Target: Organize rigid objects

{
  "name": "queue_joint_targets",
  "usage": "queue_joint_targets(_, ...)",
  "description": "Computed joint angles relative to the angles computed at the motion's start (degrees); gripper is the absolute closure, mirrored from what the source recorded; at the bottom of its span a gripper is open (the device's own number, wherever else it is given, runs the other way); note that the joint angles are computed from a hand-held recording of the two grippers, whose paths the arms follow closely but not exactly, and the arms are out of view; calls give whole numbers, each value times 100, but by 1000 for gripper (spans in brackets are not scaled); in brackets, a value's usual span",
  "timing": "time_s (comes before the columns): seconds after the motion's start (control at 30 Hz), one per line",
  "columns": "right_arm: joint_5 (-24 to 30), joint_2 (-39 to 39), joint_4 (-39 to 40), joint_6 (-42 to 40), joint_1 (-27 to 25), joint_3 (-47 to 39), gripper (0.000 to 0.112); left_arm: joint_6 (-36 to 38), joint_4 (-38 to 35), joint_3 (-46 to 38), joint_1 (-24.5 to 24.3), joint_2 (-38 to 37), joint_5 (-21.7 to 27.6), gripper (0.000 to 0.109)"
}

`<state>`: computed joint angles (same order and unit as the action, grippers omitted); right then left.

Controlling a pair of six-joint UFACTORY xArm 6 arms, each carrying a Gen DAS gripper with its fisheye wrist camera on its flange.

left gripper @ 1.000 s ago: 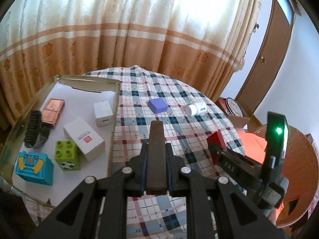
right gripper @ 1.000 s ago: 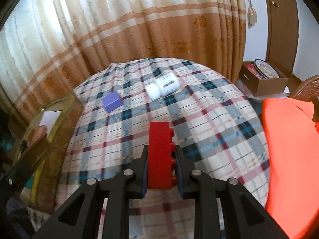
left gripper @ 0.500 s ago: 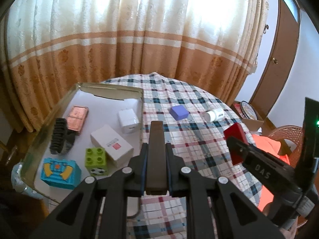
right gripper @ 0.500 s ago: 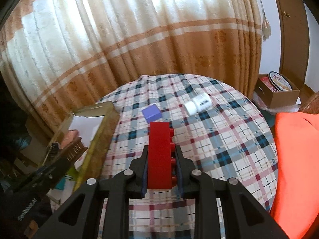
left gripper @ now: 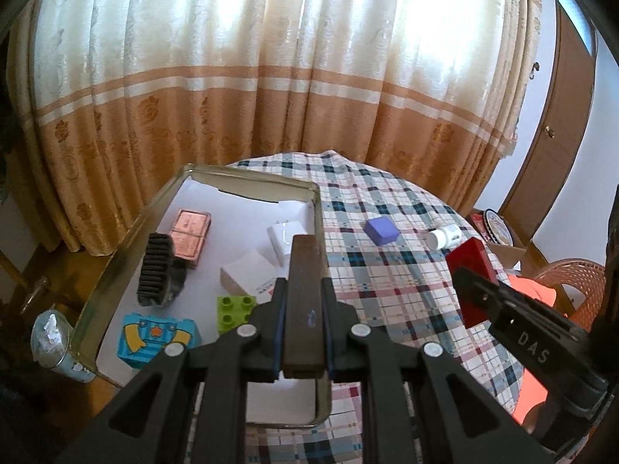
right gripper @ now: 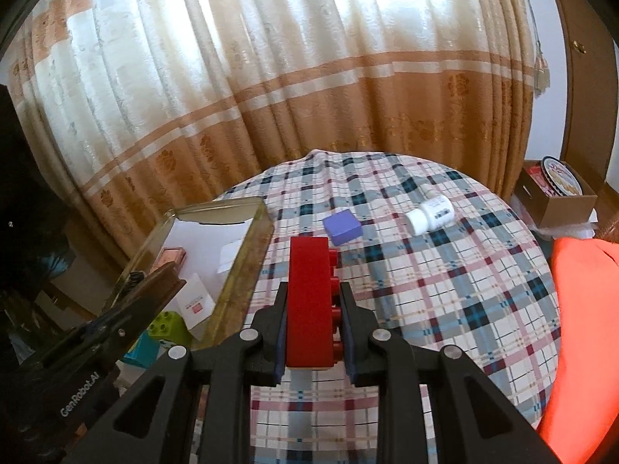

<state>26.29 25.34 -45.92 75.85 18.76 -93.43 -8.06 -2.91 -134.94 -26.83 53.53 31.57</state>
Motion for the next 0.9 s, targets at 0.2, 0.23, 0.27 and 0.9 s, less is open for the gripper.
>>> queue_joint_targets(0.2, 59, 153, 163, -227, 86, -249, 87, -58, 12, -39, 59, 27, 36, 94)
queue_joint_targets(0.23, 62, 172, 174, -254, 98, -283, 87, -85, 34, -50, 64, 33, 43, 94)
queue_joint_targets(0.27, 67, 195, 187, -286, 109, -324, 87, -98, 43, -55, 72, 35, 44, 94)
queue_joint_targets(0.9, 196, 928, 683, -1154, 304, -1577, 87, -419, 472, -1043, 239, 534, 484, 94)
